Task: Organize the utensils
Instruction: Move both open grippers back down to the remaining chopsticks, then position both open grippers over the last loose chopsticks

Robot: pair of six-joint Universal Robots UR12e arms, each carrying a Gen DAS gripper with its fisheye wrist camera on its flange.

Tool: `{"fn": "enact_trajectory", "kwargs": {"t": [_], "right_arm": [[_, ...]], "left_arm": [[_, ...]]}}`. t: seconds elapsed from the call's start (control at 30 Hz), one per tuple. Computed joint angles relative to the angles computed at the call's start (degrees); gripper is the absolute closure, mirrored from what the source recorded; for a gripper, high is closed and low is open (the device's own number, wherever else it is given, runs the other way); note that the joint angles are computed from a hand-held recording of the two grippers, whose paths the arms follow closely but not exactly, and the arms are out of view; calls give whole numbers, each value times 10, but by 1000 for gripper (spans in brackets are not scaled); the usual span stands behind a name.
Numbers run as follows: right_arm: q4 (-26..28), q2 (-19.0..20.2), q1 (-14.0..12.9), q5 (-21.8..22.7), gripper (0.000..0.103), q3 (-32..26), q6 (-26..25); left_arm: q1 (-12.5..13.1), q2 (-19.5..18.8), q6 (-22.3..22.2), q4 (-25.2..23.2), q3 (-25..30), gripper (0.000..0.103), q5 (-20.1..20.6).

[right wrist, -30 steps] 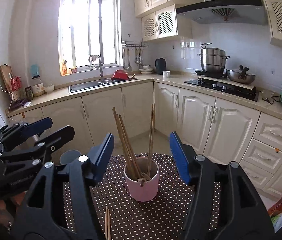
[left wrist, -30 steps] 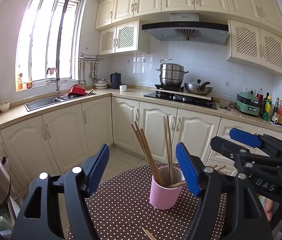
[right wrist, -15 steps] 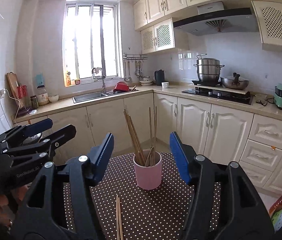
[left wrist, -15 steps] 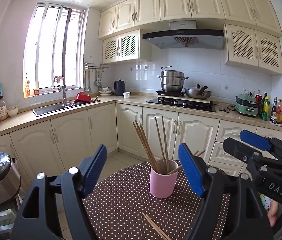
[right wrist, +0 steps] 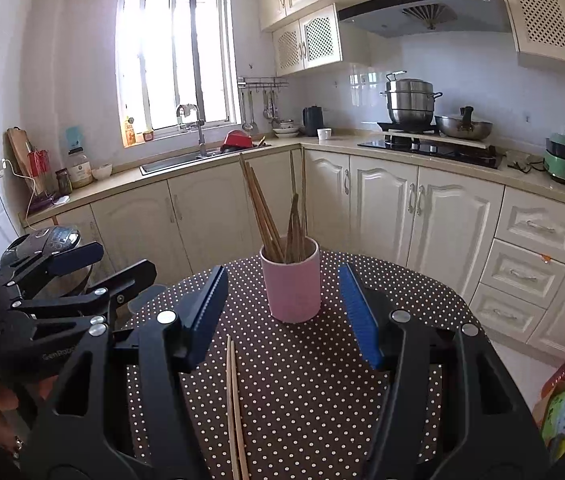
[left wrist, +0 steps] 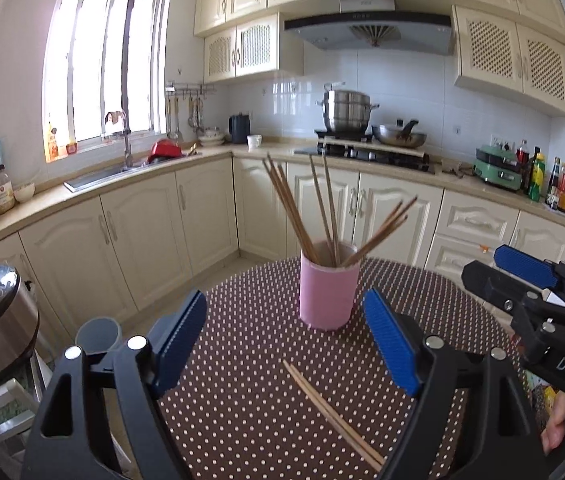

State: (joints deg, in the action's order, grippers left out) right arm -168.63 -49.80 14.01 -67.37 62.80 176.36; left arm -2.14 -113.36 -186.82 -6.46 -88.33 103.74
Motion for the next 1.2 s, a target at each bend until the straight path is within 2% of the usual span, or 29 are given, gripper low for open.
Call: {"fn": "enact_trajectory", "kwargs": {"t": [0.2,0.6,0.9,1.03,1.2], "right_arm": [[29,10,2,-14,45,5,-12],[80,32,4,-26,44,4,-22],[33,40,9,-67,41,13,-15],[31,42,8,-66,41,12,-9],[40,44,7,-66,41,9,-6]], "left_arm": [[13,-8,-37,-70,-1,23,-30],[15,-41,-59,-176,16,23,-32],[13,-64,-70,-216,38,23,-34],[10,-72,-70,-231,48,23,-31],[9,-77,-85,-229,51,23,-22]]}}
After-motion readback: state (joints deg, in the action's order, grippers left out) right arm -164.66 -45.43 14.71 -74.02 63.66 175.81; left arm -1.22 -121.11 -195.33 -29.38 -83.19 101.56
